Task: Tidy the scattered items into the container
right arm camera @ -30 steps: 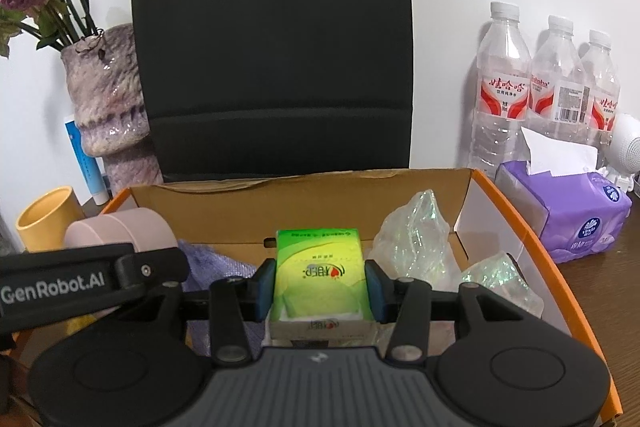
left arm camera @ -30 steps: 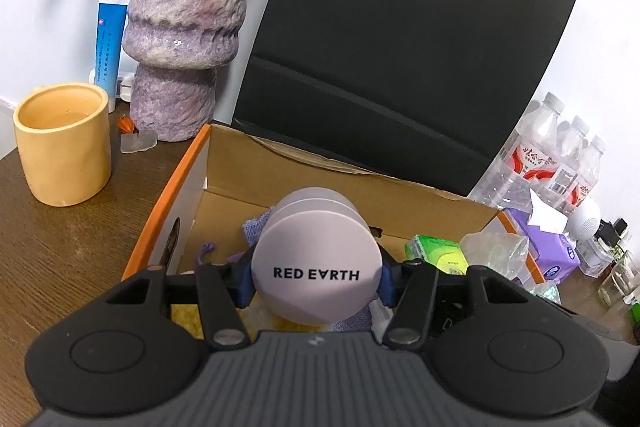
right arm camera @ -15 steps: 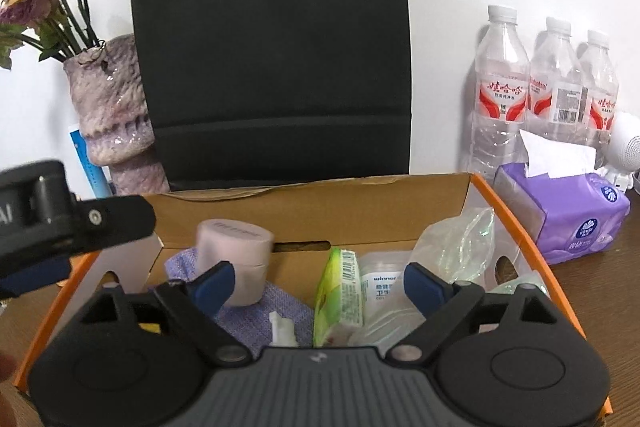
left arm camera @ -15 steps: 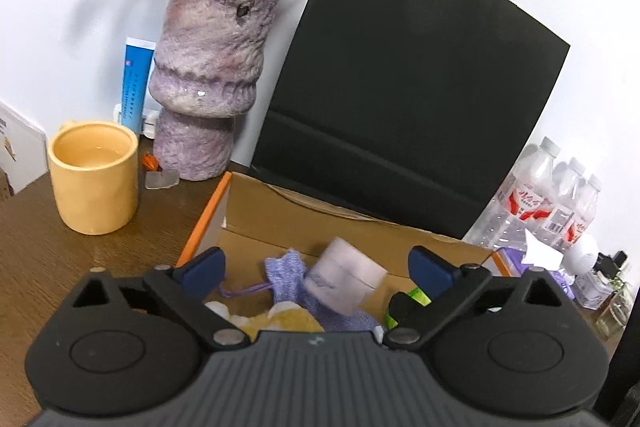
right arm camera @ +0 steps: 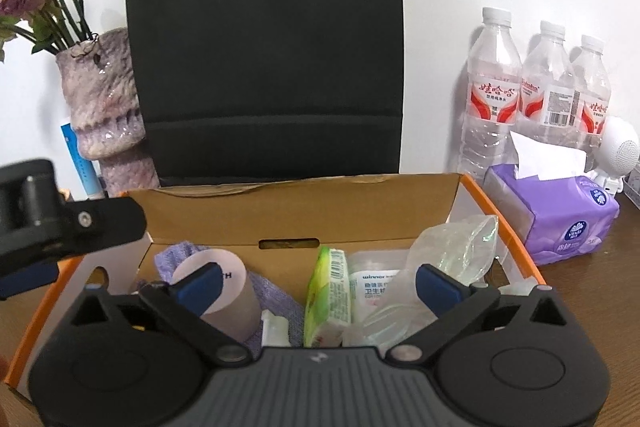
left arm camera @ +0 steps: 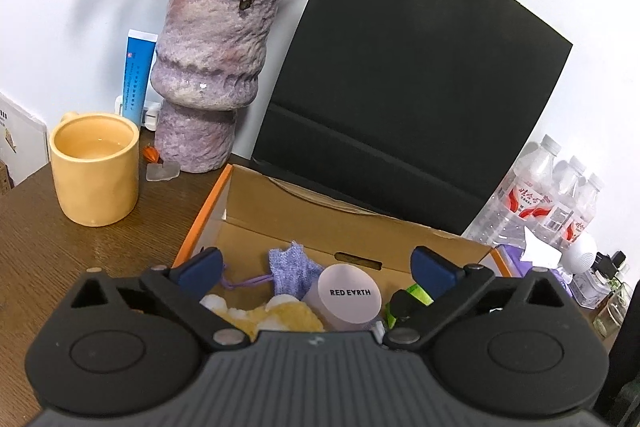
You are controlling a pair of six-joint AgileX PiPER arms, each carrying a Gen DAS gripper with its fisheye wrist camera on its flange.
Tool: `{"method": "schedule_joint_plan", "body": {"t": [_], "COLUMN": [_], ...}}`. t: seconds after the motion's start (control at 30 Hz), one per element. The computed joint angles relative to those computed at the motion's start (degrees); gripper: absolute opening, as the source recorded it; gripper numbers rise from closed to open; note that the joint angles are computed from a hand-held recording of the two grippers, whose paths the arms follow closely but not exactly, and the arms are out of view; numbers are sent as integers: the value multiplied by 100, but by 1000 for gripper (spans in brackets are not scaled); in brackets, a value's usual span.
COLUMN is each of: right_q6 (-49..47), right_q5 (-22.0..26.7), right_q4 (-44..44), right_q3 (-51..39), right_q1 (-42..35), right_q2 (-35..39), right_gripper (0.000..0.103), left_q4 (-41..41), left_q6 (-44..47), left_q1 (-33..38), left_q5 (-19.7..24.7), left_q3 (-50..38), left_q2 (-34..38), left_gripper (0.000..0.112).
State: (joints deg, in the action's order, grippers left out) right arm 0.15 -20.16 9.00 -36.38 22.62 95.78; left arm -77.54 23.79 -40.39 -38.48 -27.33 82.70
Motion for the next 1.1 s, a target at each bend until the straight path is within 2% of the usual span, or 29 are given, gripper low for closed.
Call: {"method": "schedule_joint_plan", "body": {"t": [0.47,0.73,1.1], "right_q6": [-398,-963,-850], "right_q5": [-11,11,-46], "right_q4": [408,899,988], "right_q3": [476,832,1310], "right_q1": [215,334,222], "right_q2": [-886,-1301,-1905], "right_gripper": [103,103,103], "left_q4": [-421,-992,-1473], "left_q6": [254,677,796], "left_q1": [-423,-1133,-1974], "left_q5": [-328,-895,-1398], "left_q3": [295,439,792], "left_q2": [-664,-1004,-1431], "left_gripper": [103,103,103]}}
